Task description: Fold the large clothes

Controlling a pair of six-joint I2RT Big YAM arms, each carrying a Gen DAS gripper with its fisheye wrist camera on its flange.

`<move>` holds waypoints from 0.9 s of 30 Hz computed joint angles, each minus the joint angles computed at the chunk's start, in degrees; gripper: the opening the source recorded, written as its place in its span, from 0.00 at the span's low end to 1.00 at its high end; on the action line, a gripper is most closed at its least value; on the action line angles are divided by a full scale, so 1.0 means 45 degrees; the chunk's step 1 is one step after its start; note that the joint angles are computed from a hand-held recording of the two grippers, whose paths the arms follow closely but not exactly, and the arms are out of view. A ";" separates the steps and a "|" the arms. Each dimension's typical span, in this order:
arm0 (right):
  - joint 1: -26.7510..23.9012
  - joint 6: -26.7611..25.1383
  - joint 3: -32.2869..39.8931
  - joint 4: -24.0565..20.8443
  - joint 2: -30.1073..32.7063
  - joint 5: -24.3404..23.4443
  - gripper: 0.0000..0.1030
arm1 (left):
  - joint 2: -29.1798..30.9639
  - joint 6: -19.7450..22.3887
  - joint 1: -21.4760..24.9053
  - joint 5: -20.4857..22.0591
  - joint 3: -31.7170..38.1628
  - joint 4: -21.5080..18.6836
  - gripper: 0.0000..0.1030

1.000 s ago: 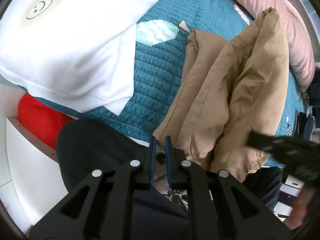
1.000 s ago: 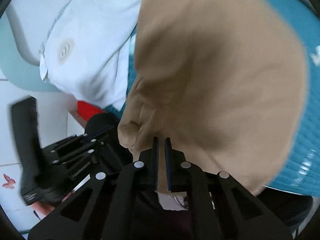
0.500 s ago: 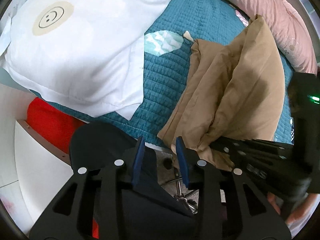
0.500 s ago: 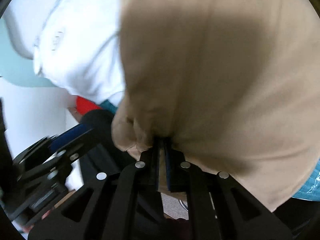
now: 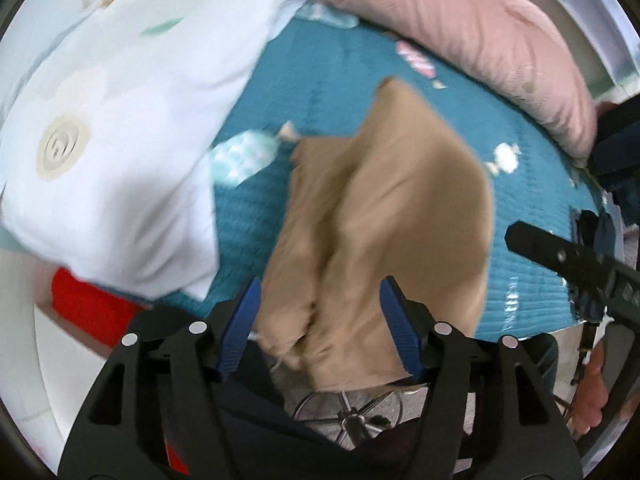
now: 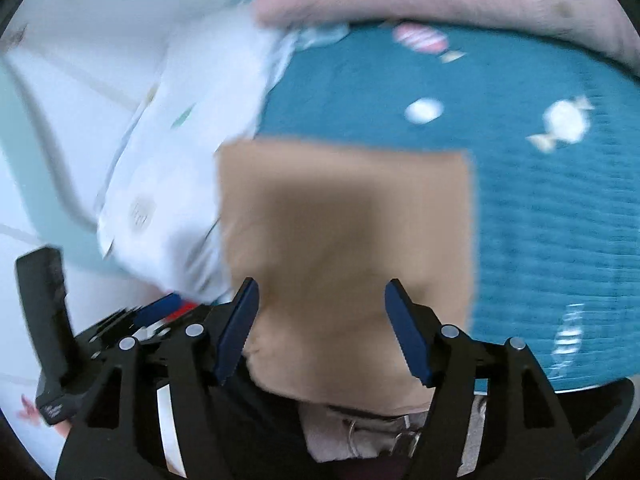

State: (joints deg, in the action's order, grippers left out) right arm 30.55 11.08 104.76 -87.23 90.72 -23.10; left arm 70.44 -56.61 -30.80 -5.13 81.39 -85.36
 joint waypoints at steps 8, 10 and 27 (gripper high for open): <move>-0.1147 0.0553 0.1026 -0.0123 0.0635 0.0830 0.61 | 0.2365 0.1700 0.0344 0.0794 0.2623 0.0869 0.63; -0.1437 0.0464 0.0930 -0.0249 0.0663 0.0771 0.61 | 0.2868 0.1916 0.0555 0.1386 0.2941 0.1412 0.63; -0.0612 -0.0140 0.2284 -0.0966 0.2892 -0.0215 0.24 | 0.3812 0.2033 0.2830 0.2634 0.1419 0.1801 0.40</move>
